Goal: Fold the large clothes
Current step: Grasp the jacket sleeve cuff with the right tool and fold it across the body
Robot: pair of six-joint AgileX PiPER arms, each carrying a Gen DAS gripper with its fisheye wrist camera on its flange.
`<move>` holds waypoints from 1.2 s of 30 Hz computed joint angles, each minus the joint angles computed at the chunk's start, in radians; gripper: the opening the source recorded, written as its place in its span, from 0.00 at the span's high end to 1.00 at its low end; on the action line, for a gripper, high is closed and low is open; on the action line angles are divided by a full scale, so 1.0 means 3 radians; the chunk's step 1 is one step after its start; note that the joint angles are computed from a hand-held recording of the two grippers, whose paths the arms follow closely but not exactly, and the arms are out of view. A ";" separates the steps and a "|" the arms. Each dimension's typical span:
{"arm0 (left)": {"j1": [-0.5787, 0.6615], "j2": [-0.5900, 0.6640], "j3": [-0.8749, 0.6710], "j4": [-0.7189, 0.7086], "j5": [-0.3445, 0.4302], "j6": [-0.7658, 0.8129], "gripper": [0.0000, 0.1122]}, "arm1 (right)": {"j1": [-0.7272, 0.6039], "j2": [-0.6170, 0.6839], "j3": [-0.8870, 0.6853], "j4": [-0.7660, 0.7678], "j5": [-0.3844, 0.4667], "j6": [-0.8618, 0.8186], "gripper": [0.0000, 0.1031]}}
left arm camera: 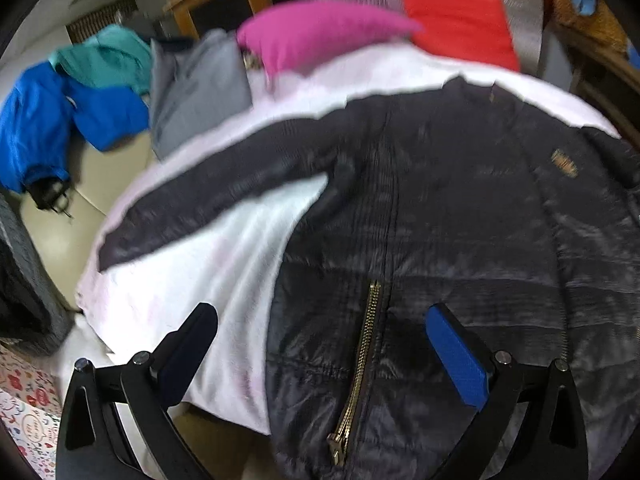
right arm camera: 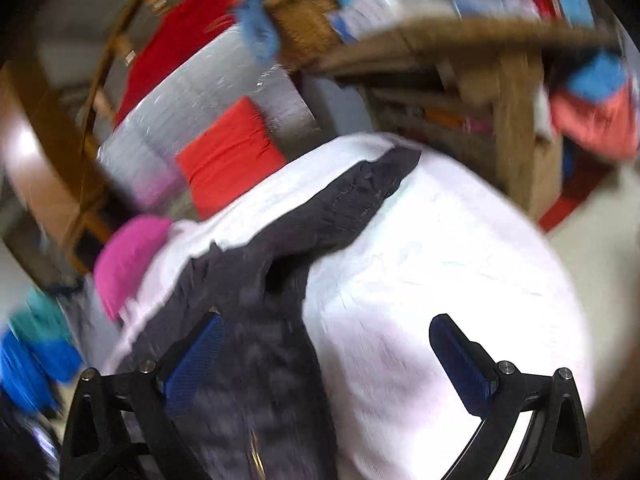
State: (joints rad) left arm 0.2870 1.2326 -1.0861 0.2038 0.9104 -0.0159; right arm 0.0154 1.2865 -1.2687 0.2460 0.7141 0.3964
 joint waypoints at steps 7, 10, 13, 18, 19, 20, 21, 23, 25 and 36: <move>-0.0292 0.0510 -0.0019 0.0305 -0.0091 -0.0404 0.08 | -0.0601 0.1542 -0.0965 0.1712 0.0034 -0.1003 0.00; -0.0293 0.0626 -0.0051 0.0274 -0.0135 -0.0404 0.08 | -0.0648 0.2101 -0.1388 0.2038 0.0034 -0.0995 0.00; -0.0265 0.0704 -0.0105 0.0211 -0.0174 -0.0328 0.08 | -0.0680 0.2446 -0.1694 0.2034 -0.0025 -0.0795 0.00; -0.0151 0.0816 -0.0189 -0.0052 -0.0167 -0.0086 0.08 | -0.0695 0.2861 -0.2214 0.2072 -0.0167 -0.0599 0.00; -0.0128 0.0827 -0.0198 -0.0096 -0.0170 -0.0029 0.08 | -0.0668 0.2975 -0.2448 0.1843 -0.0108 -0.0386 0.00; -0.0096 0.0861 -0.0239 -0.0162 -0.0138 0.0040 0.08 | -0.0632 0.3024 -0.2573 0.1674 -0.0073 -0.0228 0.05; -0.0068 0.0887 -0.0281 -0.0217 -0.0097 0.0081 0.08 | -0.0614 0.3140 -0.2782 0.1562 -0.0002 -0.0124 0.10; -0.0001 0.0959 -0.0384 -0.0327 -0.0011 0.0178 0.08 | -0.0592 0.3377 -0.3232 0.1181 0.0301 0.0301 0.31; 0.0048 0.1005 -0.0462 -0.0415 0.0065 0.0271 0.08 | -0.0544 0.3363 -0.3217 0.0886 0.0231 0.0526 0.49; 0.0267 0.1083 -0.0553 -0.0626 0.0104 0.0558 0.08 | -0.0392 0.2712 -0.2163 0.2491 -0.0670 -0.1271 0.88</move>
